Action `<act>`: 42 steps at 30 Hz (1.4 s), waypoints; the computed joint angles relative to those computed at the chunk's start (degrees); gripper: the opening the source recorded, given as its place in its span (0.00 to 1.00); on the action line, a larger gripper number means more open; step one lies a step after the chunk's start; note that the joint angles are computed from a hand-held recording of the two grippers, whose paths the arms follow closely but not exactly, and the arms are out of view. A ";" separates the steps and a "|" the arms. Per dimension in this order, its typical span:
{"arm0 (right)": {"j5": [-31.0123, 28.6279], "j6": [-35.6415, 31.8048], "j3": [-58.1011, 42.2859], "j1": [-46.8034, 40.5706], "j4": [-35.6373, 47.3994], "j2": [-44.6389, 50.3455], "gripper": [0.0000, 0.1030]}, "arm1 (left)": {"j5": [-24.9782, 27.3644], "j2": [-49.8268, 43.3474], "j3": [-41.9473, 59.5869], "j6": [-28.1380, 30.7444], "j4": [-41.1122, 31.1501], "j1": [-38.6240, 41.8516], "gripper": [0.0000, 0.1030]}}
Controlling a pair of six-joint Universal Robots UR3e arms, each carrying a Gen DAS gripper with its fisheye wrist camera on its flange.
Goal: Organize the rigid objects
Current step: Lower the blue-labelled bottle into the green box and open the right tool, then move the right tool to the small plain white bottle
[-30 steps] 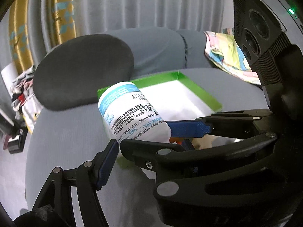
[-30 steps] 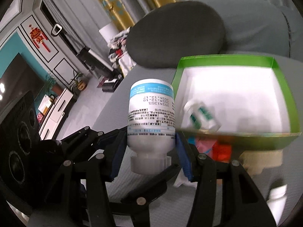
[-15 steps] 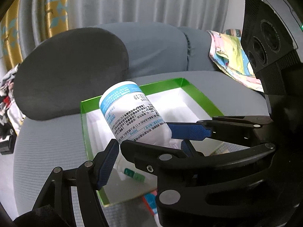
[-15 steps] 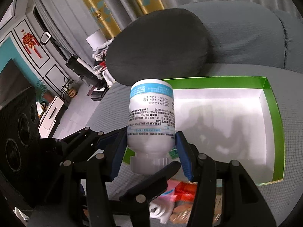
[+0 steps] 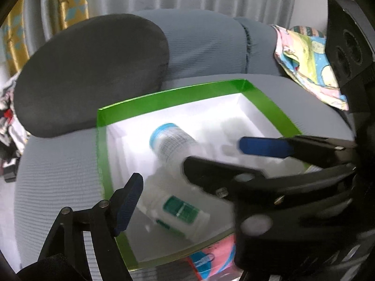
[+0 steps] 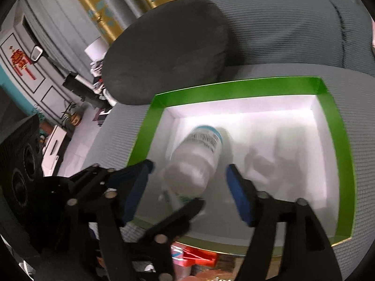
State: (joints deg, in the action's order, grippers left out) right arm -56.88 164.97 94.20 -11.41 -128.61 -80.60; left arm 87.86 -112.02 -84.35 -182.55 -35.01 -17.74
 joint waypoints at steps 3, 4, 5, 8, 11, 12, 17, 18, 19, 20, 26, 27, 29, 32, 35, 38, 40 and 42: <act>-1.07 0.16 -0.06 -0.90 -0.09 -0.36 0.81 | 3.78 0.49 -0.27 -0.32 -0.20 -1.20 0.76; -1.68 0.27 -0.18 -1.10 -0.15 -0.50 0.87 | 5.31 0.70 -0.50 -0.54 -0.03 -1.70 0.85; -2.26 0.42 0.32 -1.31 -0.49 -1.16 0.88 | 7.10 0.69 -0.72 -0.88 0.76 -2.26 0.94; -2.69 0.08 2.33 -2.77 -0.79 -3.80 0.89 | 10.42 2.13 -3.02 -1.25 3.93 -3.31 0.95; -2.74 -0.06 4.68 -4.32 -0.85 -6.82 0.96 | 10.12 4.36 -5.06 -1.39 4.87 -3.22 0.95; -3.06 0.17 5.54 -4.59 -1.07 -7.95 0.97 | 10.49 5.02 -5.74 -1.40 5.28 -3.36 0.95; -3.22 0.23 8.83 -6.42 -1.22 -13.85 0.98 | 11.60 8.94 -9.94 -1.95 7.48 -4.03 0.95; -3.36 0.04 9.36 -6.76 -0.94 -15.07 0.98 | 11.48 9.67 -10.65 -2.14 7.65 -4.06 0.95; -3.90 -0.28 9.49 -6.90 -0.07 -16.12 0.98 | 11.55 10.46 -11.44 -2.43 7.91 -4.21 0.95; -4.30 -0.63 9.56 -6.99 0.72 -16.92 0.98 | 11.66 11.12 -12.07 -2.69 8.07 -4.44 0.95; -2.42 -4.06 14.38 -10.05 4.57 -25.27 0.98 | 13.48 15.33 -15.92 -4.62 8.07 -6.41 0.95; -2.69 -4.74 15.51 -10.61 5.14 -27.06 0.98 | 14.16 15.97 -16.45 -5.17 7.77 -6.92 0.95; -4.08 -5.61 17.79 -11.02 5.47 -30.37 0.98 | 15.27 17.18 -17.45 -6.09 6.98 -7.83 0.95; -3.47 -8.04 19.83 -13.21 8.67 -34.31 0.98 | 15.44 19.28 -19.07 -7.42 5.81 -8.78 0.95; -1.76 -11.25 21.42 -16.62 13.95 -38.63 0.98 | 15.64 21.06 -20.52 -8.62 4.94 -9.64 0.95; -0.69 -14.80 23.13 -20.19 18.87 -43.24 0.98 | 16.31 22.33 -21.49 -9.72 4.43 -11.00 0.95; -0.05 -17.08 23.77 -22.60 22.53 -46.06 0.98 | 16.63 23.01 -22.12 -10.41 4.26 -11.97 0.95; 0.54 -19.13 24.30 -24.67 25.62 -48.23 0.98 | 16.81 23.48 -22.42 -11.18 3.79 -12.95 0.95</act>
